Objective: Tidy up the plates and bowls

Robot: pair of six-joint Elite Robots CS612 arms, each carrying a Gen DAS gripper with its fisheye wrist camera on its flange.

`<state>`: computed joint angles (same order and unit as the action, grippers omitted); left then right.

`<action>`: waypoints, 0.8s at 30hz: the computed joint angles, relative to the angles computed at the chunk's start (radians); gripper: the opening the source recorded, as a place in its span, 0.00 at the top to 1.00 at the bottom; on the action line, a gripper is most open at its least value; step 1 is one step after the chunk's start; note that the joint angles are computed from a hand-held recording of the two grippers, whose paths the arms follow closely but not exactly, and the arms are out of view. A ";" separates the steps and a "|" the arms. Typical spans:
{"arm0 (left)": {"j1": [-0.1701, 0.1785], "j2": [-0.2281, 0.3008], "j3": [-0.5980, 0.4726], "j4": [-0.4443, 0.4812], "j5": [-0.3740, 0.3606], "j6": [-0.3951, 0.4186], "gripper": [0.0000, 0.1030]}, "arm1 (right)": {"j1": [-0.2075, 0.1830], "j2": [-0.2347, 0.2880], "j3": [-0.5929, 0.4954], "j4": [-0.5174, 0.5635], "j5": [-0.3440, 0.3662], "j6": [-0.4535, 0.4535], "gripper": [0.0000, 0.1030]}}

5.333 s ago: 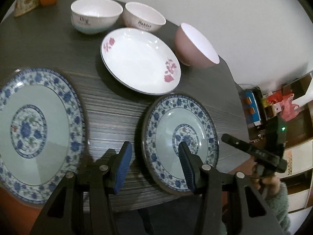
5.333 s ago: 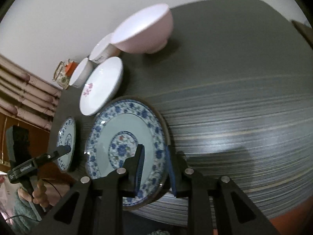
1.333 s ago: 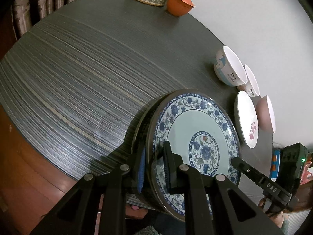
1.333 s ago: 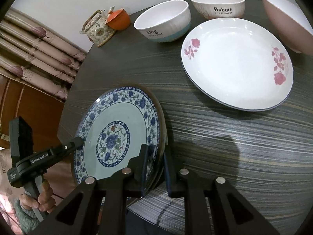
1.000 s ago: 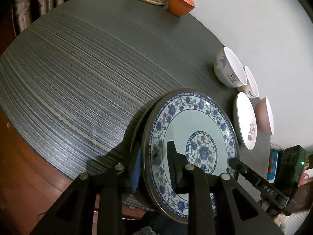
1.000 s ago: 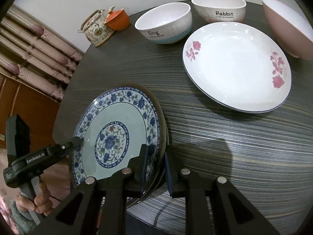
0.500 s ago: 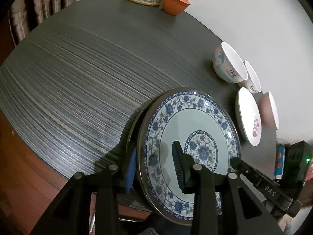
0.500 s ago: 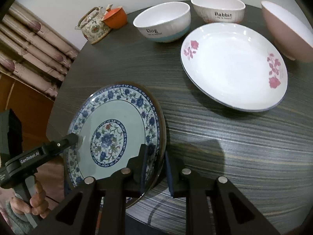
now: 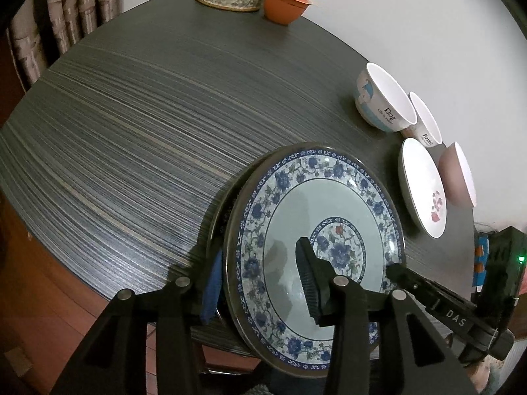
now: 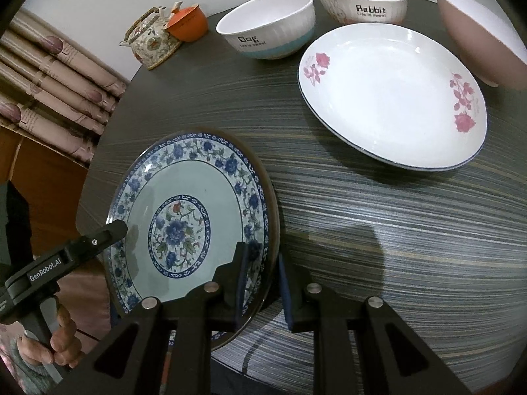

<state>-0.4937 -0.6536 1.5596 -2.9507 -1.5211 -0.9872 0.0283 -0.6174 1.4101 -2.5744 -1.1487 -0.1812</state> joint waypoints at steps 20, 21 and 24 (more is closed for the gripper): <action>-0.039 -0.017 -0.009 0.107 0.184 0.080 0.54 | 0.003 -0.004 0.010 -0.009 -0.002 -0.012 0.77; -0.041 -0.017 -0.009 0.107 0.193 0.084 0.54 | 0.003 -0.006 0.014 -0.016 -0.003 -0.015 0.76; -0.045 -0.019 -0.009 0.116 0.210 0.096 0.52 | 0.005 -0.011 0.021 -0.032 -0.015 -0.023 0.75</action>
